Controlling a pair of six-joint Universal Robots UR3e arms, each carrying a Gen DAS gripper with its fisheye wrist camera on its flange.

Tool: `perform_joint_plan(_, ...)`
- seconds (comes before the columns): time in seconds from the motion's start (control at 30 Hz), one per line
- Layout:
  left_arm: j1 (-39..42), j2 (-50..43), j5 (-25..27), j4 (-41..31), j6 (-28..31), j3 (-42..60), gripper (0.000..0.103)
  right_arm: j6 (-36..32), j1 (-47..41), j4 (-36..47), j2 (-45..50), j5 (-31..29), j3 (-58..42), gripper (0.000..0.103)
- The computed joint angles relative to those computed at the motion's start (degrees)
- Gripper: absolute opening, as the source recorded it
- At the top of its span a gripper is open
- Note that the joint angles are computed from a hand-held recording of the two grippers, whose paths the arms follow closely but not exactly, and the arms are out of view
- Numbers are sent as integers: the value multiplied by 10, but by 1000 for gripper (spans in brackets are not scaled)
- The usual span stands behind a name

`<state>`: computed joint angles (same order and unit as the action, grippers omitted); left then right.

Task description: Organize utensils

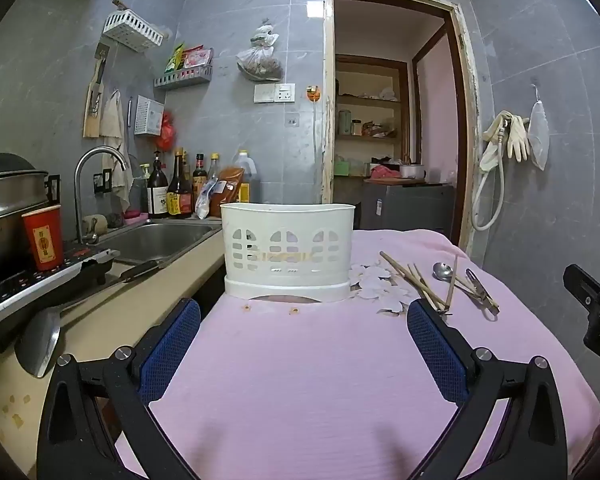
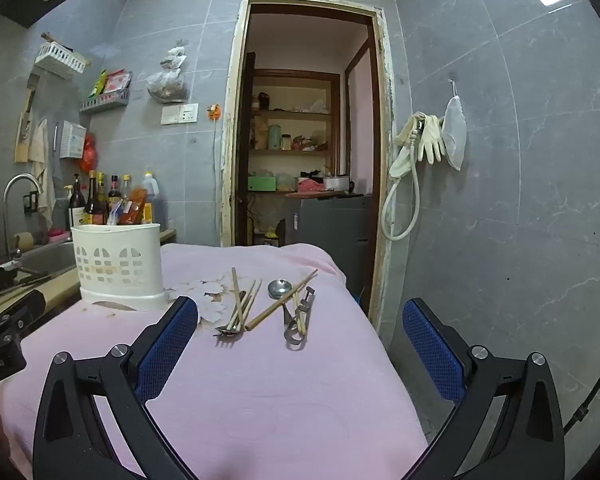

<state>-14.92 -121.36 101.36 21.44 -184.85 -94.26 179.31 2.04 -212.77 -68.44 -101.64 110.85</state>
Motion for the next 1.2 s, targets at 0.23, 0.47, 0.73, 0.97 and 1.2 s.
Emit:
perform_joint_plan(0.23, 0, 3, -5, 3, 0, -4, 102, -1, 0, 5, -3, -1, -1, 103)
perform_joint_plan(0.47, 14, 4, -14, 27, 3, -31, 102, 1, 1, 8, -3, -1, -4, 103)
perform_joint_plan(0.73, 20, 16, -20, 20, 2, -39, 102, 0, -3, 12, -7, 3, -2, 103)
perform_joint_plan(0.97, 19, 18, -19, 15, 1, -35, 102, 0, 6, 12, -2, -4, -7, 103)
perform_joint_plan(1.2, 16, 18, -16, 11, 0, -32, 102, 0, 6, 11, -3, -5, -6, 103)
